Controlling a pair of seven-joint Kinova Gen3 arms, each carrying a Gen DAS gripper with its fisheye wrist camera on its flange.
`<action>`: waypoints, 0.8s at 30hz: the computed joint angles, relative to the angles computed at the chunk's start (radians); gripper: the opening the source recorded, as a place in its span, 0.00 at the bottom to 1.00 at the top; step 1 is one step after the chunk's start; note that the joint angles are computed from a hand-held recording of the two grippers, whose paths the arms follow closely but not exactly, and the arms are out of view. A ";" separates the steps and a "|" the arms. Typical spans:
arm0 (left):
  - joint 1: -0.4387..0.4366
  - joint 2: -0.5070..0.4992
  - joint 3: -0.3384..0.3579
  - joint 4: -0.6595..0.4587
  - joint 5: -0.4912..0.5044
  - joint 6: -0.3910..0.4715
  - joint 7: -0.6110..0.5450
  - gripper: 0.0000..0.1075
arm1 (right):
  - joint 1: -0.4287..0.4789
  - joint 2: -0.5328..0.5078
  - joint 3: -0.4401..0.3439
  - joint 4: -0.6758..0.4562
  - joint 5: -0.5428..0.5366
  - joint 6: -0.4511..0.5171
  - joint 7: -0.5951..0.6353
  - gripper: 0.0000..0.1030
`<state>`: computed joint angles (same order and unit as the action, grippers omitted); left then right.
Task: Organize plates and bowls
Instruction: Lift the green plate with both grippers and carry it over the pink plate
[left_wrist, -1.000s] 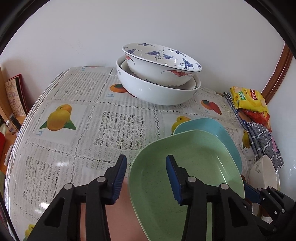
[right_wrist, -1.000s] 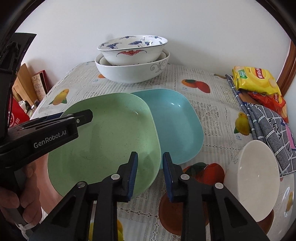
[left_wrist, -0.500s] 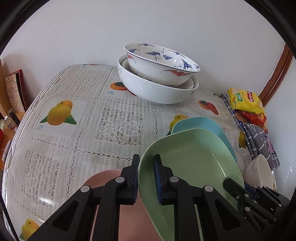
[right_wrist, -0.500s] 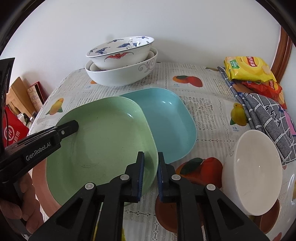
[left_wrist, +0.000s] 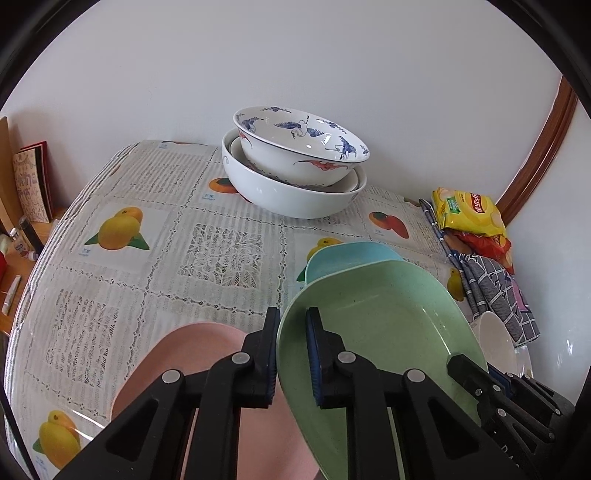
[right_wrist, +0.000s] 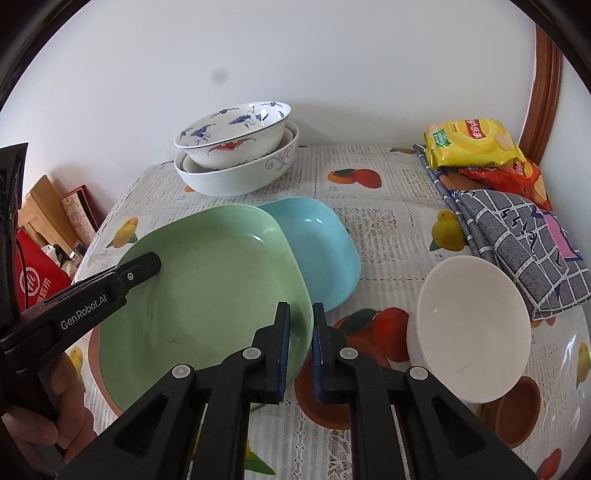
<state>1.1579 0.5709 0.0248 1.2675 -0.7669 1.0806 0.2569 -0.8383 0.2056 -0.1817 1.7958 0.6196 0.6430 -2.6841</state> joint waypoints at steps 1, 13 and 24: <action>0.005 0.002 0.000 -0.007 -0.003 0.006 0.000 0.13 | -0.006 -0.008 0.002 0.008 0.009 0.003 -0.012 0.10; 0.053 0.016 -0.001 -0.061 -0.017 0.051 0.005 0.13 | 0.007 -0.080 -0.048 0.066 0.061 0.039 -0.104 0.10; 0.072 0.012 0.000 -0.058 -0.027 0.063 0.027 0.13 | 0.016 -0.101 -0.080 0.084 0.083 0.052 -0.142 0.10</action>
<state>1.2295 0.5827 0.0245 1.2094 -0.7937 1.1437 0.2836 -0.8218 0.1042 -0.2617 1.8797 0.7026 0.6951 -2.8256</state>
